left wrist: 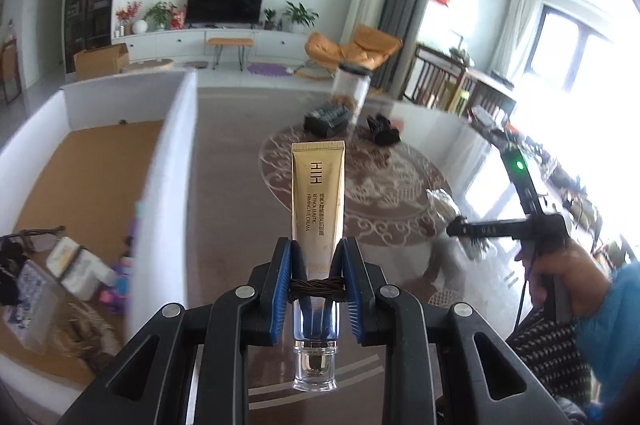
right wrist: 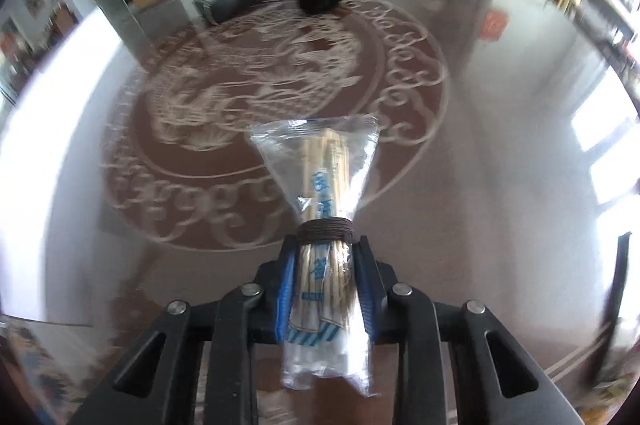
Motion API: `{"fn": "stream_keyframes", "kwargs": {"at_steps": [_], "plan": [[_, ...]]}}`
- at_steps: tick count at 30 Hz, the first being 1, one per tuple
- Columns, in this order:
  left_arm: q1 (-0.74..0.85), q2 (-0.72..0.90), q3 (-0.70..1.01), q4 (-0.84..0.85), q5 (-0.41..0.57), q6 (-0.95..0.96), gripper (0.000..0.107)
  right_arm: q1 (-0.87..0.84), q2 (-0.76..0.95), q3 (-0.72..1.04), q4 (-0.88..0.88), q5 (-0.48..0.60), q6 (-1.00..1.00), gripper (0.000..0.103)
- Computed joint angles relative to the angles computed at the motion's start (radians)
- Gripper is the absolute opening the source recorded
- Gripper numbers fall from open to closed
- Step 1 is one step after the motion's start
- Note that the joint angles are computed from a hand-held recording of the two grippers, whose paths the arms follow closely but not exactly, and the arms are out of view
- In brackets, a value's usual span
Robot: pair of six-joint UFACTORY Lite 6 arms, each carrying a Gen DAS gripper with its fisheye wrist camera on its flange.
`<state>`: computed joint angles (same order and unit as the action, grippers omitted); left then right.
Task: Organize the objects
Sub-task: 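Carry the gold tube and cotton swab bag over the white-walled box and release both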
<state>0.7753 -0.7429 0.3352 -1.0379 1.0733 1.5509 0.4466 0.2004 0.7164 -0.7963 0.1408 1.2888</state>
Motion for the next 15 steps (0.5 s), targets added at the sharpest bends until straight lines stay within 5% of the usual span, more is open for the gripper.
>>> {"fn": "stream_keyframes", "kwargs": {"at_steps": [6, 15], "plan": [[0.299, 0.139, 0.165, 0.013, 0.201, 0.101, 0.025, 0.215, -0.105, 0.044, -0.241, -0.025, 0.367, 0.028], [0.506, 0.414, 0.435, -0.034, 0.178, 0.178, 0.025, 0.472, 0.041, 0.442, -0.098, 0.02, 0.214, 0.028]]}}
